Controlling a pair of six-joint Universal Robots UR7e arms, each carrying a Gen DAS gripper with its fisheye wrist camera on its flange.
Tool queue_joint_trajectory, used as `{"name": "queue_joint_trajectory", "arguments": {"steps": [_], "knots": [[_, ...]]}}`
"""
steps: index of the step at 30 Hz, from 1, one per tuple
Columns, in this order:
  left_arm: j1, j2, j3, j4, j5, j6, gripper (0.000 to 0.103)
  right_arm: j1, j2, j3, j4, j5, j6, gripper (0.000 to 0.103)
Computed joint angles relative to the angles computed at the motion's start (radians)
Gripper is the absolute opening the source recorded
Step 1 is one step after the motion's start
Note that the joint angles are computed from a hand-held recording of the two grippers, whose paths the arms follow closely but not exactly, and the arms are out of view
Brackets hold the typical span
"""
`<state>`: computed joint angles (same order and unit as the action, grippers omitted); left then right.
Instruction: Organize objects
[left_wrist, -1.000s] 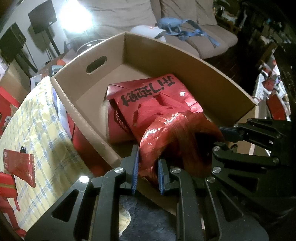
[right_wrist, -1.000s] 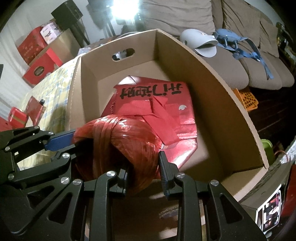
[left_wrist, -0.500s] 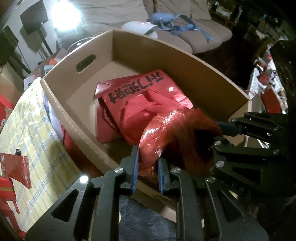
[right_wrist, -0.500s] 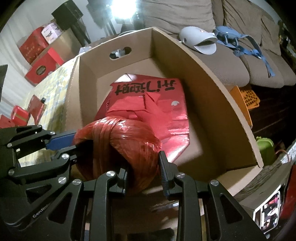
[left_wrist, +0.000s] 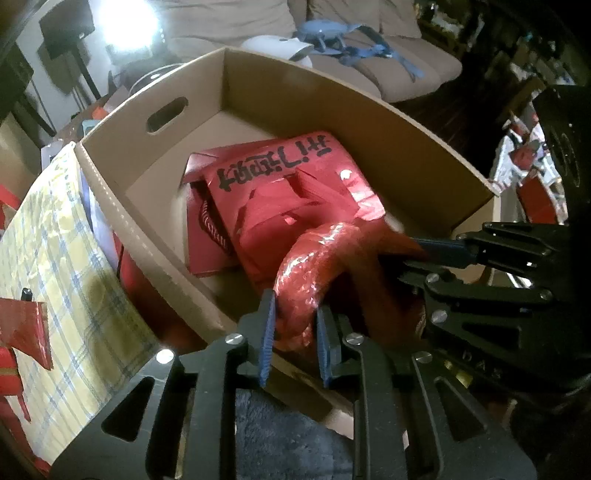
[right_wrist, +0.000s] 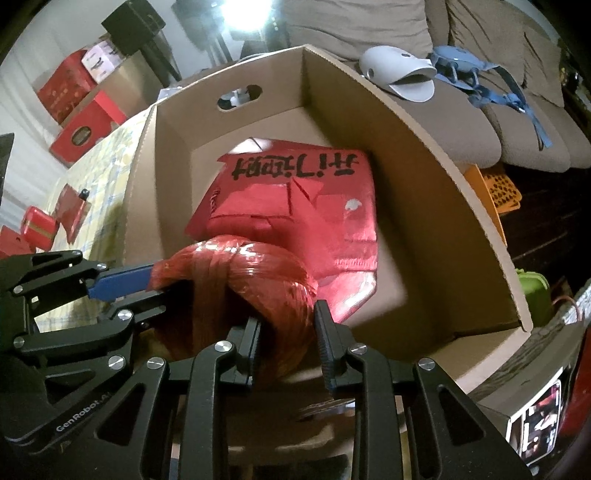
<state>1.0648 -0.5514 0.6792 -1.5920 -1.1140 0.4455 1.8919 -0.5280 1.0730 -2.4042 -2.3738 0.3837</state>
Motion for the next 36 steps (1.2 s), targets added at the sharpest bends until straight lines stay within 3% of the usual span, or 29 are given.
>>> {"name": "queue_joint_trajectory", "arguments": {"steps": [3, 18, 24, 36], "knots": [[0.005, 0.001, -0.020, 0.015, -0.023, -0.006, 0.018, 0.002, 0.003, -0.003, -0.001, -0.009, 0.001, 0.024], [0.000, -0.031, 0.054, -0.072, 0.015, 0.032, 0.015, 0.001, 0.000, 0.004, -0.049, 0.030, -0.021, 0.025], [0.004, -0.017, 0.029, -0.067, 0.017, 0.018, 0.014, 0.000, -0.012, 0.027, -0.117, 0.059, -0.041, 0.027], [0.004, -0.011, -0.013, -0.044, -0.016, 0.000, 0.014, -0.002, -0.015, 0.034, -0.126, 0.056, -0.042, 0.022]]}}
